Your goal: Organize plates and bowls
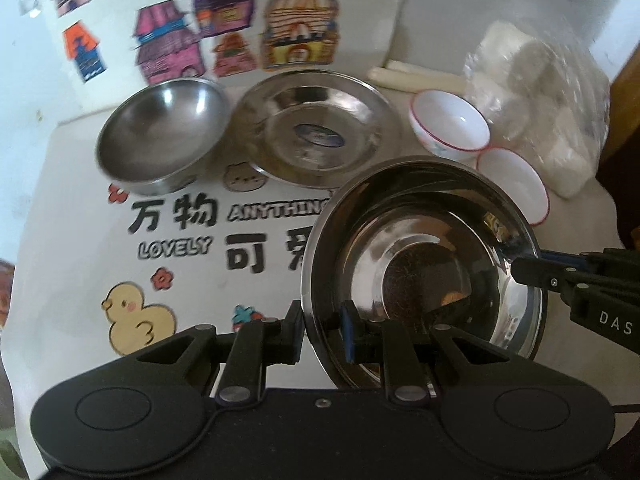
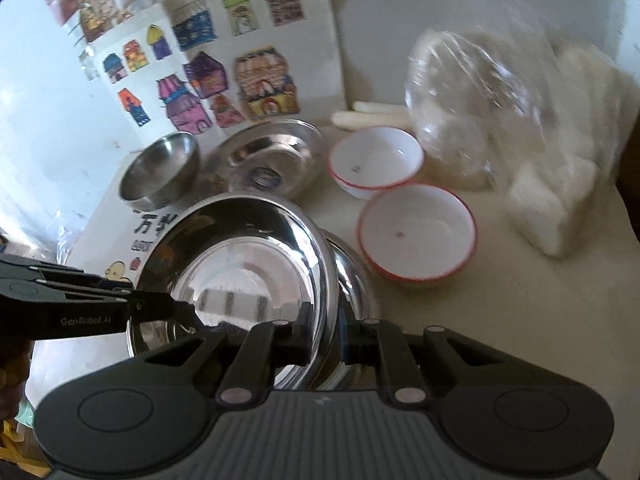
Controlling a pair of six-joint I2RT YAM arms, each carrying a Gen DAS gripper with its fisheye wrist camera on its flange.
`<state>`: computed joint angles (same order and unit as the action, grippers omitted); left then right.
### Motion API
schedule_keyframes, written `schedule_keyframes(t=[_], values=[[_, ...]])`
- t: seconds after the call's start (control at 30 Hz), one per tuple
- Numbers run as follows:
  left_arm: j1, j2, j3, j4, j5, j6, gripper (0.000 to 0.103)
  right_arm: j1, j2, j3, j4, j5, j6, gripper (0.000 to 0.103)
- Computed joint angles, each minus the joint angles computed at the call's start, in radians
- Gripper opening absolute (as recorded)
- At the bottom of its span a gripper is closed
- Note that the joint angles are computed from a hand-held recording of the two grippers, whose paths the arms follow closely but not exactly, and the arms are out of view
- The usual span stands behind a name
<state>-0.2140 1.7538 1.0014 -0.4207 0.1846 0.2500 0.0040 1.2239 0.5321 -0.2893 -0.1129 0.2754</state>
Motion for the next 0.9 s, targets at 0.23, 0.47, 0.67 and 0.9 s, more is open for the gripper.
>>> schedule_keyframes(t=[0.23, 0.47, 0.67, 0.9], values=[[-0.066, 0.007, -0.027, 0.041, -0.068, -0.023, 0.021, -0.055, -0.016, -0.041, -0.009, -0.033, -0.057, 0.015], [-0.099, 0.026, -0.017, 0.052, -0.118, -0.069, 0.023, -0.036, 0.009, -0.03, 0.009, -0.016, -0.092, 0.015], [-0.105, 0.061, 0.009, 0.042, -0.136, -0.099, 0.023, -0.021, 0.039, -0.016, 0.028, -0.005, -0.117, 0.018], [-0.091, 0.068, 0.015, 0.036, -0.13, -0.101, 0.026, -0.015, 0.071, -0.002, 0.035, 0.001, -0.101, 0.024]])
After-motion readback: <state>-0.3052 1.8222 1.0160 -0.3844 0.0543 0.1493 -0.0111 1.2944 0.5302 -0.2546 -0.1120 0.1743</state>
